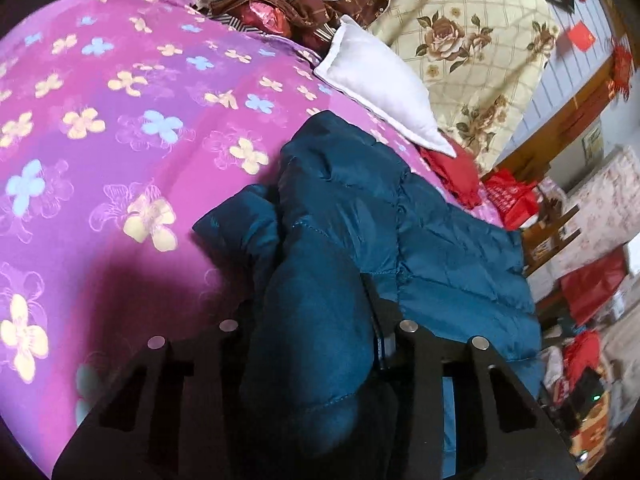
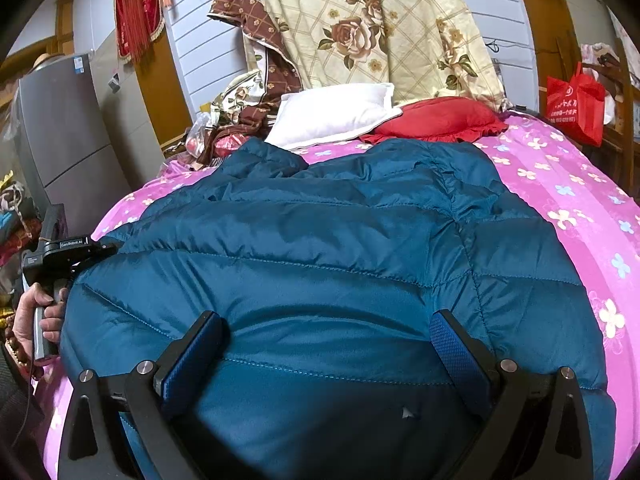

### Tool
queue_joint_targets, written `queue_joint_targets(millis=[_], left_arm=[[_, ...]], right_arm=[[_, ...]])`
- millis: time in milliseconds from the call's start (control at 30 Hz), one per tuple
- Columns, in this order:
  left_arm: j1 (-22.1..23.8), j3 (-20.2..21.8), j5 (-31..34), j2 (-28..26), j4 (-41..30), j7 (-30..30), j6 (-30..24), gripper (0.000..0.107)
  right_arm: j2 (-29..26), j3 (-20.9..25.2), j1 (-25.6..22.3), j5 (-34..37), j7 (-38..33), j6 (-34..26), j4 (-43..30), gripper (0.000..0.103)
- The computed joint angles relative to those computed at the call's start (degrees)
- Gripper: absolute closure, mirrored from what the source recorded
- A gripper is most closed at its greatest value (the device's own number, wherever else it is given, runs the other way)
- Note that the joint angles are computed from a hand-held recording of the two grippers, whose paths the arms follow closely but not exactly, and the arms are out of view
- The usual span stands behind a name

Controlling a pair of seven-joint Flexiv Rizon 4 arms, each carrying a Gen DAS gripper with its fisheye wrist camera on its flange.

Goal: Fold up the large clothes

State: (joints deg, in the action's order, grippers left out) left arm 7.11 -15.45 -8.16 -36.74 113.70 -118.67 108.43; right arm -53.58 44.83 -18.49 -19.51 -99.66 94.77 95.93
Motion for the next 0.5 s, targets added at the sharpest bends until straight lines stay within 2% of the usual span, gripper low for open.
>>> queue_joint_targets(millis=[67,133,200,267,367,433,500], left_arm=[[-2.94,3.03,-2.02,0.39,-0.51,0.17,-1.94,0.057],[-3.03,3.07,-3.45,0.42,-0.30,-0.33,-3.51,0.038],[-0.38,0.11,-2.73,0.02,0.51,-0.83,-2.28,0.035],[-0.70,0.35,-2.62,0.28,0.52,-0.58,-2.91,0.034],[-2.14,1.65,-3.10,0.41,0.40,-0.37,-3.00,0.033],[-3.76,3.28,-3.85,0.43,0.14,-0.34,-2.97,0.037],[-3.86,3.33,-3.92,0.14,-0.03,-0.19,-2.62,0.043]], right_arm=[[-0.06,0.05,-0.05,-0.01,-0.11,0.24,-0.03,0.000],[0.28,-0.32,0.18,0.10,0.05,0.81,0.43,0.000],[0.93,-1.41,0.86,0.06,0.58,1.57,0.97,0.000],[1.92,-3.41,2.23,-0.05,1.50,2.70,1.55,0.000],[5.79,-9.21,6.20,0.32,3.66,3.07,3.17,0.000],[6.35,-6.79,3.80,-1.90,3.16,1.32,3.15,0.001],[7.11,-7.22,2.89,-0.68,3.75,2.89,2.10,0.001]])
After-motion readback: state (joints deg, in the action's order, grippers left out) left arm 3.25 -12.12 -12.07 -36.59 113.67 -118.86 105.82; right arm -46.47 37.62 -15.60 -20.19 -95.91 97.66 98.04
